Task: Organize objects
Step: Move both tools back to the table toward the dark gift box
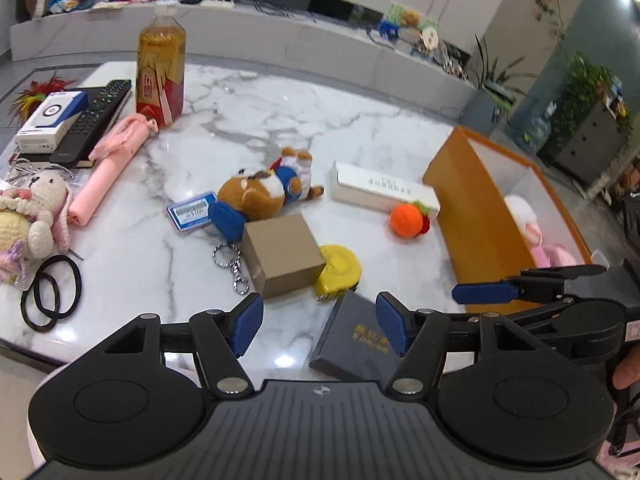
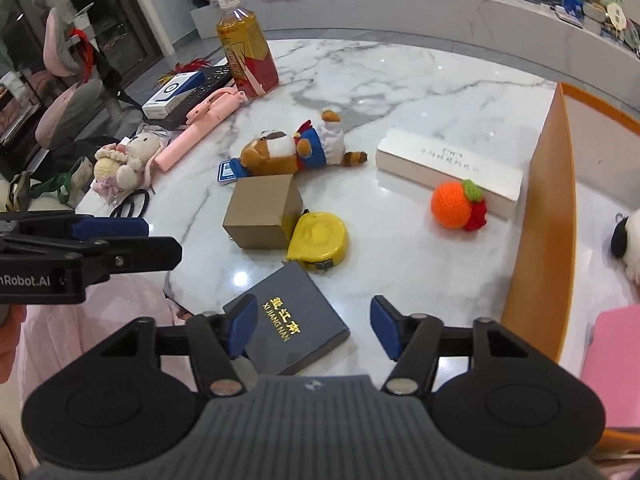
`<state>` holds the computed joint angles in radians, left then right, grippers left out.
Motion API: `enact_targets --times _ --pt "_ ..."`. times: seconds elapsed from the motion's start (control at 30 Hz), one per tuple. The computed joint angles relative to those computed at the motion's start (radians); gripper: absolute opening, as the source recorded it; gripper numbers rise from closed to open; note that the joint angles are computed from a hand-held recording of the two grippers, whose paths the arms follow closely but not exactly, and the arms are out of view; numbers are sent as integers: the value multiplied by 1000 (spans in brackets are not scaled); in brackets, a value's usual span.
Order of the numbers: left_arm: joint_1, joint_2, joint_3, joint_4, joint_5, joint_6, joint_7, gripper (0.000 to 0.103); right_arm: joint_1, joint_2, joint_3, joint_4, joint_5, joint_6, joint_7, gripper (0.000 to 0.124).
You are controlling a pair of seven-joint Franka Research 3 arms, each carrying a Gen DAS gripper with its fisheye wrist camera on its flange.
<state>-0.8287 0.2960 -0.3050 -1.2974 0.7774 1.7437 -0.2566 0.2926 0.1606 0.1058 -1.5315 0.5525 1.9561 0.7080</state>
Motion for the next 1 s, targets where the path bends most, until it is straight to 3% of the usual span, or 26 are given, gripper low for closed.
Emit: enact_targets --times 0.13,0.27,0.37,0.5,0.9,1.0 --pt "32 -17 -6 -38 -49 28 55 74 10 5 0 -9 -19 -5 64 72" --pt "73 -69 -10 -127 -81 107 30 77 24 26 2 1 -56 -48 162 77" --pt "85 -68 -13 -131 -72 92 5 84 32 31 3 -15 -74 -55 220 81" --pt "110 -63 -7 -131 -88 104 -27 86 41 51 4 -8 -88 -81 315 81" --pt "156 -36 10 -104 -141 125 -1 87 104 86 22 3 -184 23 447 87" --pt "168 -31 16 -107 -165 133 -12 87 106 91 27 8 -199 33 409 86"
